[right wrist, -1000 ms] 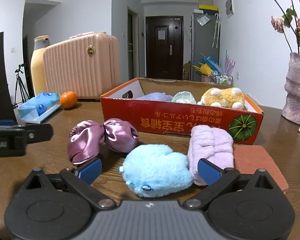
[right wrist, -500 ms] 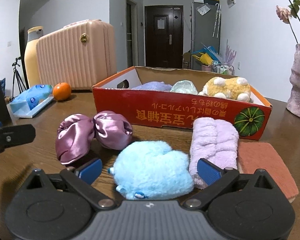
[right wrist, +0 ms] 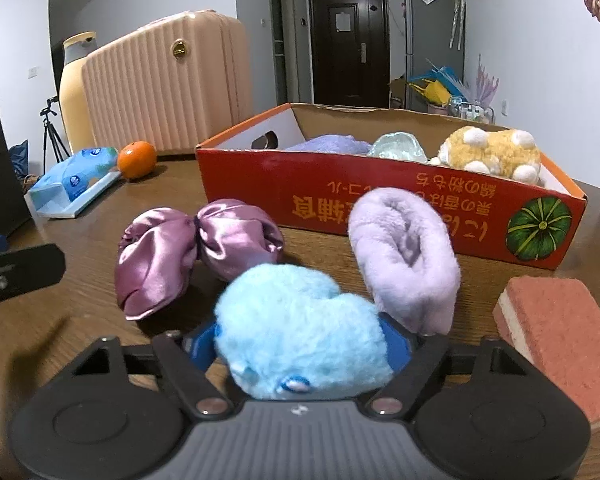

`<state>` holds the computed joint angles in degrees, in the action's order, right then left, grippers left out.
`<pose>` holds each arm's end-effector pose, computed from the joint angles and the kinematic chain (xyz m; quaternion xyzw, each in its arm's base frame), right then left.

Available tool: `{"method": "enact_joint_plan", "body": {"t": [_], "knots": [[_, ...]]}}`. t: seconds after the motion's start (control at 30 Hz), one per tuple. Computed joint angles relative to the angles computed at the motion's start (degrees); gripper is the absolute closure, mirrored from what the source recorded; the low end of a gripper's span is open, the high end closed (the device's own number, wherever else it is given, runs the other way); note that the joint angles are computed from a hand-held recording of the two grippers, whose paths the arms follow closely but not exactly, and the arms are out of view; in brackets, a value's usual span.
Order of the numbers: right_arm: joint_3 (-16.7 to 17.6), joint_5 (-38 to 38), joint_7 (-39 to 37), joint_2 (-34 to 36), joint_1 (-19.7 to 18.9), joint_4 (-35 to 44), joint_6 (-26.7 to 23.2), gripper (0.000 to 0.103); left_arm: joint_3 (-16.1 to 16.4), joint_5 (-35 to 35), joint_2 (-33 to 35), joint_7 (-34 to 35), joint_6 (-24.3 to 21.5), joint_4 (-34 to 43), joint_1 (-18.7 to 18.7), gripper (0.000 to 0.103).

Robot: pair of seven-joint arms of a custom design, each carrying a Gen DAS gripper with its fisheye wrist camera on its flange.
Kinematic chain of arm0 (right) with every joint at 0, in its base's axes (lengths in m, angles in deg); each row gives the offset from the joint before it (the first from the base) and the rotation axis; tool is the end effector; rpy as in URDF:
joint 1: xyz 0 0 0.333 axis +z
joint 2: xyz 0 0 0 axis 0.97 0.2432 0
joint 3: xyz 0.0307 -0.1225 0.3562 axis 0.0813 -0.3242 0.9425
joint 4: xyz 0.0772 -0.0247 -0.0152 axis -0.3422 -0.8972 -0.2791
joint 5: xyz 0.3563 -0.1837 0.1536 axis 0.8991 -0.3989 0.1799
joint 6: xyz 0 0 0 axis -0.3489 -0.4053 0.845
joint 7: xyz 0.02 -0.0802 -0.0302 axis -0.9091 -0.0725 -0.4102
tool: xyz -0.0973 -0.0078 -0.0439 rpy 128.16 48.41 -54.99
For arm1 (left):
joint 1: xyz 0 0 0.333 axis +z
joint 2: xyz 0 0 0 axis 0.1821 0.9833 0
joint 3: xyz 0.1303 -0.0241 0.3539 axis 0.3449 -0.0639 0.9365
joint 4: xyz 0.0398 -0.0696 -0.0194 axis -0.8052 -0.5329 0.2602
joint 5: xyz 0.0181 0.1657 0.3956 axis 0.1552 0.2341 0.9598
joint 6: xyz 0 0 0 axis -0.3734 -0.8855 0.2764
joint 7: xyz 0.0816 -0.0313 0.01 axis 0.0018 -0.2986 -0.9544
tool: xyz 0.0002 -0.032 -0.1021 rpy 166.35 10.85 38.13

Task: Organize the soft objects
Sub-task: 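Grasp the light-blue fluffy plush with the right gripper, then grasp the pink satin scrunchie with the left gripper while the right gripper holds the plush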

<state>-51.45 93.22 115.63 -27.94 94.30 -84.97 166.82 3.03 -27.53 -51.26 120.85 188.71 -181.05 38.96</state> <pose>0.4455 0.1569 0.4244 -0.6982 0.5660 -0.2488 0.3609 0.3872 -0.1467 0.4669 -0.6086 0.6029 -0.3800 0.3490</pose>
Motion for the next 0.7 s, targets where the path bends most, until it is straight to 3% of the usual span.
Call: {"method": "enact_joint_plan", "body": {"t": [0.23,0.4,0.7], "knots": [[-2.12,-3.27,2.61,-0.3,1.38,-0.87,1.59,0.033,-0.19,-0.07,-0.05,-0.02,-0.03,0.02,0.15,0.0],[0.81,-0.68,-0.22,-0.89,-0.22,-2.42,6.15,0.037,-0.31,-0.05,-0.04,-0.07,-0.05,0.06,0.27,0.0],[-0.13,-2.69,0.97,-2.46,1.03,-5.35,13.26,0.04,-0.98,-0.18,-0.22,-0.22,-0.05,0.04,0.93,0.0]]}}
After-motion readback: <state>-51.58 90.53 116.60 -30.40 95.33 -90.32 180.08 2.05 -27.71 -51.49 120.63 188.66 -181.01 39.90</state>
